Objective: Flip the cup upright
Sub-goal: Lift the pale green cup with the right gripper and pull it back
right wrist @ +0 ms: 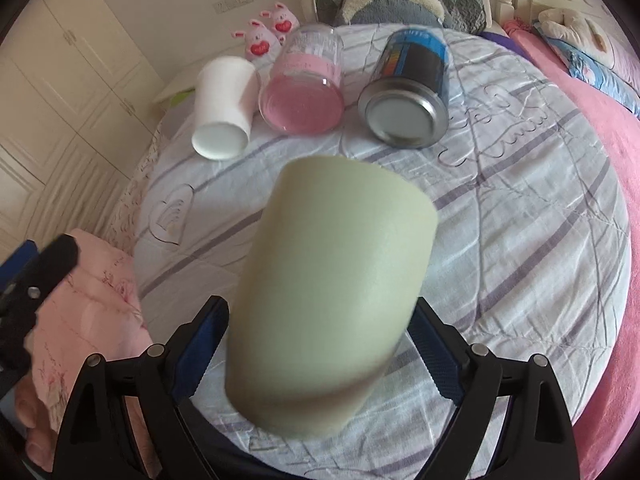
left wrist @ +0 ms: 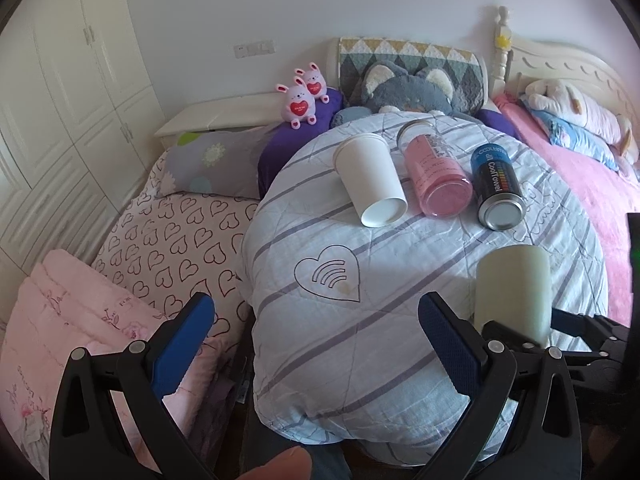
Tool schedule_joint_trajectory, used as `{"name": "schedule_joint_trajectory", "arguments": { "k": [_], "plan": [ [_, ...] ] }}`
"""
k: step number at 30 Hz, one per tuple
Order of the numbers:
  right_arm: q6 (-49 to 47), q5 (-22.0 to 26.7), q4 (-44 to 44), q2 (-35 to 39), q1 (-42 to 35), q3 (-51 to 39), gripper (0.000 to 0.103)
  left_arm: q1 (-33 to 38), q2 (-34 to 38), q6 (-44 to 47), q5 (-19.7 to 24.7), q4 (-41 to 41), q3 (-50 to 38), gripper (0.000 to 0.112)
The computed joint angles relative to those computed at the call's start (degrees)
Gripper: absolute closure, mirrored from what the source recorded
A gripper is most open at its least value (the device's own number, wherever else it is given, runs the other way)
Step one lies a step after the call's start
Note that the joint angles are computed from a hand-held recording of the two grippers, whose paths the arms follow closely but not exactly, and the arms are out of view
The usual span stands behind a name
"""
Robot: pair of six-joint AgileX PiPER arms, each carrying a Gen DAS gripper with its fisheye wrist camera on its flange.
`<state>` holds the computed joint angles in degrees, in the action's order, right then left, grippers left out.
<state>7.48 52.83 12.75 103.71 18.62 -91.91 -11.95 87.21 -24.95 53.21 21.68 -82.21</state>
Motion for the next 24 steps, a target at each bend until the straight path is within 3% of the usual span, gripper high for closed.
{"name": "schedule_joint_trajectory", "arguments": {
  "k": [10, 24],
  "plan": [
    [3.26, -5.52, -1.45, -15.00, -5.00, 12.39, 0.012, -5.18, -1.70, -2.13, 2.30, 2.03, -0.47, 0.009],
    [10.20, -10.57, -8.98, -27.54, -5.39, 23.62, 0.012, -13.90, -2.91, -5.21, 5.79, 6.11, -2.02, 0.009]
  ]
}}
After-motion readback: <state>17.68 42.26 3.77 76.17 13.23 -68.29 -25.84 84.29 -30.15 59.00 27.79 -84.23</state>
